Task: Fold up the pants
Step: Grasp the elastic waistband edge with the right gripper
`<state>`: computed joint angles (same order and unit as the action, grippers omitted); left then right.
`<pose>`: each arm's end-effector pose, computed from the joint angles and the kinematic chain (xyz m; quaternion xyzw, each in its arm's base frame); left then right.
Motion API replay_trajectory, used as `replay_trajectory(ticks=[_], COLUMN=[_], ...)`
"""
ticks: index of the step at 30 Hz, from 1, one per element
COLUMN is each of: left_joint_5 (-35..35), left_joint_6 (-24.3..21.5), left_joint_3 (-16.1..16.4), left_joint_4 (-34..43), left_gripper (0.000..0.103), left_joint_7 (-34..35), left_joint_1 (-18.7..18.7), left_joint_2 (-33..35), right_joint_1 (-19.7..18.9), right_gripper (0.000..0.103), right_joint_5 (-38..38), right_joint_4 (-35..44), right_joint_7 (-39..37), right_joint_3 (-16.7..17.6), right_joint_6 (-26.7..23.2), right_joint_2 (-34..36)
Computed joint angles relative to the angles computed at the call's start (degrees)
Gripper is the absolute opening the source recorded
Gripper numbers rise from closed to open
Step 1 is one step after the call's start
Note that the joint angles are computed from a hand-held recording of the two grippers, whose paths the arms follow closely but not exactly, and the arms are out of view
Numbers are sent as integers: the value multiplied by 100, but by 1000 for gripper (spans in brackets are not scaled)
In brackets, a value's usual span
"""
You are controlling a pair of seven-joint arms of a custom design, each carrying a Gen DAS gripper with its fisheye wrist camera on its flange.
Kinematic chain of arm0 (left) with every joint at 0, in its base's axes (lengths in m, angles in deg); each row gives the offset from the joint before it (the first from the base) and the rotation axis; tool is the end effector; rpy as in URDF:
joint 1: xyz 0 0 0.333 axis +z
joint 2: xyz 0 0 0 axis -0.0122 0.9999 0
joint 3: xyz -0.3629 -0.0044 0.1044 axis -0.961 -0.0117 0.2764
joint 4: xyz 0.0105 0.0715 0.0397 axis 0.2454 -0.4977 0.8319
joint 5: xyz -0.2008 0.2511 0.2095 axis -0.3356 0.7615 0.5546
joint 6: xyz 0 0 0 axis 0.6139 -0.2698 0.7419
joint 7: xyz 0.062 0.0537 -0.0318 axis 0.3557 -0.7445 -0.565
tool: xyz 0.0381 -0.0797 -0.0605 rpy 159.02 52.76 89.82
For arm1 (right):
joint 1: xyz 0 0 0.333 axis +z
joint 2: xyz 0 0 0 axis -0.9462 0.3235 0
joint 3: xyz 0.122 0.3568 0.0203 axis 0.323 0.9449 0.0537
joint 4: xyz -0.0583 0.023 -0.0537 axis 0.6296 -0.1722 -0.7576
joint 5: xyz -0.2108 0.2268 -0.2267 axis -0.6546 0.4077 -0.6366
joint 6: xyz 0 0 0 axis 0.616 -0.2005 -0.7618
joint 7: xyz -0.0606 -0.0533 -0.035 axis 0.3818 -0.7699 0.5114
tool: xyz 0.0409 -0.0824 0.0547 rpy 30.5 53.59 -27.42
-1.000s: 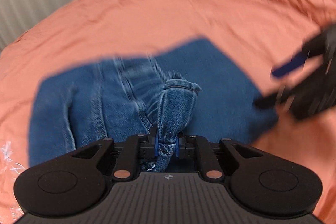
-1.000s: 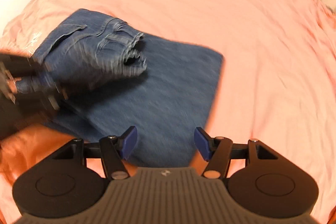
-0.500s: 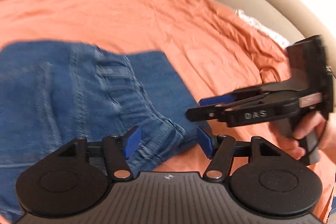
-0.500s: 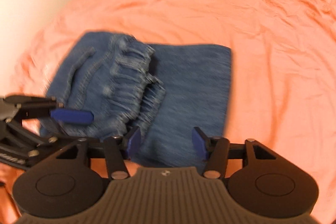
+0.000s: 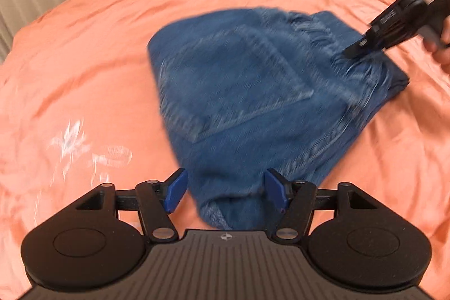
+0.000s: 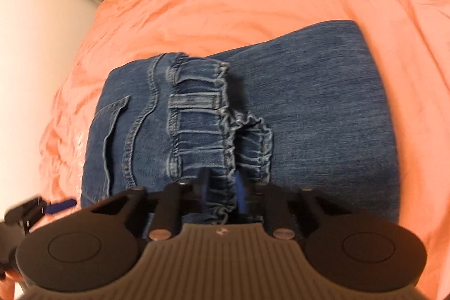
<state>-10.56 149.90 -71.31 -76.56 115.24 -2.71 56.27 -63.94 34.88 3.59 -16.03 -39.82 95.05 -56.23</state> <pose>0.4426 -0.1208 0.5435 -0.6697 0.6874 -0.1742 0.2207 0.7264 0.2123 0.5013 -0.7764 0.5302 0.1333 0.3135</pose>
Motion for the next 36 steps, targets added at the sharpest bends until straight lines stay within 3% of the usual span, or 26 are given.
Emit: replay_trajectory(ticks=[7,9,11,12,15,20,21,24,27,32,34,35,36], left_joint_5=[135,854,1263,1278,1215,1679,1659,1583,1572,1424,1427,1415,1387], left_joint_6=[251,334,182,195,421,308,216,77,-178,-355,-411,-432,-445], left_joint_3=[-81,-443,-595,-538,-292,-493,-479,-450,-471,-397,-397,-385,-365], left_joint_4=[-254,-333,-278,-297,-500,-603,-572,-497,-387,-441,-408,-388,-373], left_gripper=[76,72,32,18,9,4,4,4,3,3,3,3,3], left_joint_7=[-315,-931,-1487,-1658,-1692,-1502,-1435,-1417,-1367,-1390,-1388,-1392,-1403], left_joint_1=[41,438,621,609,467,550,518,461,379,236,227,218,207], left_joint_2=[-22,-64,-47,-72,-305,-559,-539,-470,-437,-481,-425,-393,-369], right_joint_1=[-95,-106,-47,2,18,-28,-46,-50,32,-47,-132,-187,-171], right_gripper=[0,0,0,0,0,0,2,41,43,37,12,10,0], right_joint_5=[521,781,863,835,1045,992,1039,1236,1023,805,845,899,880], right_joint_4=[-570,-575,-583,-627,-1006,-1463,-1500,-1419,-1112,-402,-316,-273,-367], right_joint_7=[-1239,-1501,-1615,-1654,-2048,-2071,-1985,-1536,-1423,-574,-496,-483,-517], right_joint_3=[169,157,86,37,-75,-317,-340,-349,-299,-157,-43,16,19], right_joint_6=[754,759,719,733,971,549,417,318,550,233,125,27,144], right_joint_2=[-919,-1132,-1293,-1369,-1678,-1773,-1713,-1400,-979,-215,-90,-53,-142])
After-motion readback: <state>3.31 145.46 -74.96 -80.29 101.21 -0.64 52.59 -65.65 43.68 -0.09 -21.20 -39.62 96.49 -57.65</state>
